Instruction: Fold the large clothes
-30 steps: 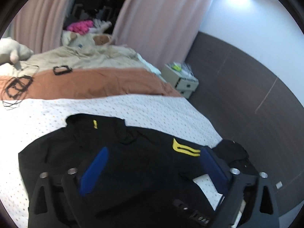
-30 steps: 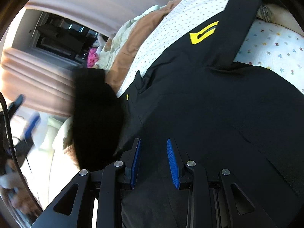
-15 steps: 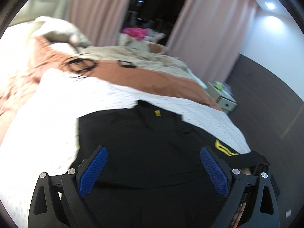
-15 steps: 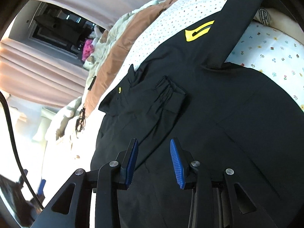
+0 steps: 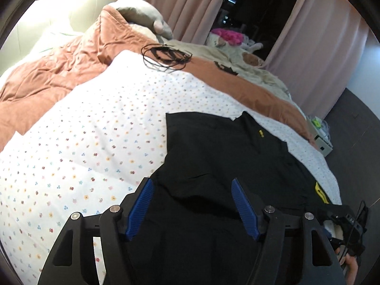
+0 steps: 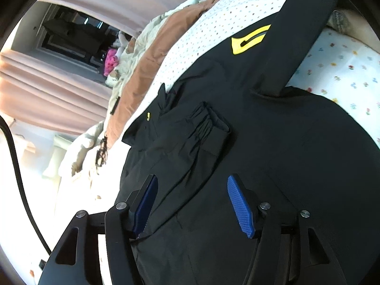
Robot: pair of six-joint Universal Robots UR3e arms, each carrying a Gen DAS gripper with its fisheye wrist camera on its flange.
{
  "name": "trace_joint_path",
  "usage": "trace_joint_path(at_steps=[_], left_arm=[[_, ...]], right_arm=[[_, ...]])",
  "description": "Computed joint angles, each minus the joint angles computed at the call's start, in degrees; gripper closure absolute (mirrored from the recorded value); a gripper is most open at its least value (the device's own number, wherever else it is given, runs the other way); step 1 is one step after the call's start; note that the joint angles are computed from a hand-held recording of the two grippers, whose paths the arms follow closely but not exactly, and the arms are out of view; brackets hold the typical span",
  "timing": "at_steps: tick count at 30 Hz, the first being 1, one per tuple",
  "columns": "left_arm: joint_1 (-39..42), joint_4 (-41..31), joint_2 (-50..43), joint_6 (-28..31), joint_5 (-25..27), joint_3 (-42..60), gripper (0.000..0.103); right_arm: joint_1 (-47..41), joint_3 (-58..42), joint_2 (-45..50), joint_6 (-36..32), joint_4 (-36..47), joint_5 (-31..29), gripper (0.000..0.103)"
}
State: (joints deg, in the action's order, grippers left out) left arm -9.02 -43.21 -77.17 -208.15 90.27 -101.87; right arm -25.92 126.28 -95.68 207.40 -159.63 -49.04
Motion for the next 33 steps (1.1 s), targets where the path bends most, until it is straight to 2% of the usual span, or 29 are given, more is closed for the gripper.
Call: trace_joint_path(at_steps=[2,5,9,15,23,24,25,26,29,31,33], left_arm=[[1.93,1.94,0.05,1.84,-0.94,-2.17,0.033],[2.15,2.66,-1.71,3.05,3.95,-3.22,0.033],[6.97,5.79,-2.13,3.18,-1.00,-7.41,0.033],[7.71,7.05,-6.53,4.91,-2.03,-6.15,0.033],[8.87,9.15,-8.30,5.91,-1.25,-6.95,0.033],[8.61,9.39,-8.70,6.31,-1.19,-6.76,0.033],[8.12,9.62,-9.22,6.64,-0.95,-6.56,0.033],[7.50,9.63,-9.91,6.94,-0.64,-6.21,0.033],[6.33,7.95,-12.32,7.06,-0.46,-4.30,0.049],[6.08,7.67,-13.57,7.27,-1.54,-3.86,0.054],[5.46,7.29,-14.88,7.67,-1.15,-3.25,0.065]], right_arm=[[1.59,-2.62,2.65,-0.38,0.44,-2.02,0.041],[3.42,-5.86,5.78,-1.54,0.35,-4.14,0.041],[5.93,-9.44,9.98,-1.24,0.14,-6.55,0.041],[8.52,-15.62,16.41,-2.67,2.38,-10.67,0.041],[9.33,-20.12,21.99,-2.59,0.11,-12.21,0.042],[9.81,-20.91,22.46,-2.88,0.18,-13.20,0.046],[10.12,-21.22,22.67,-3.26,0.08,-14.04,0.061],[10.56,-21.38,22.90,-3.87,0.14,-15.21,0.088],[8.18,-17.19,21.78,-4.53,-4.29,-12.09,0.093],[6.83,-15.04,19.72,-4.87,-5.92,-12.64,0.094],[4.87,-11.86,16.73,-4.46,-8.51,-13.13,0.095]])
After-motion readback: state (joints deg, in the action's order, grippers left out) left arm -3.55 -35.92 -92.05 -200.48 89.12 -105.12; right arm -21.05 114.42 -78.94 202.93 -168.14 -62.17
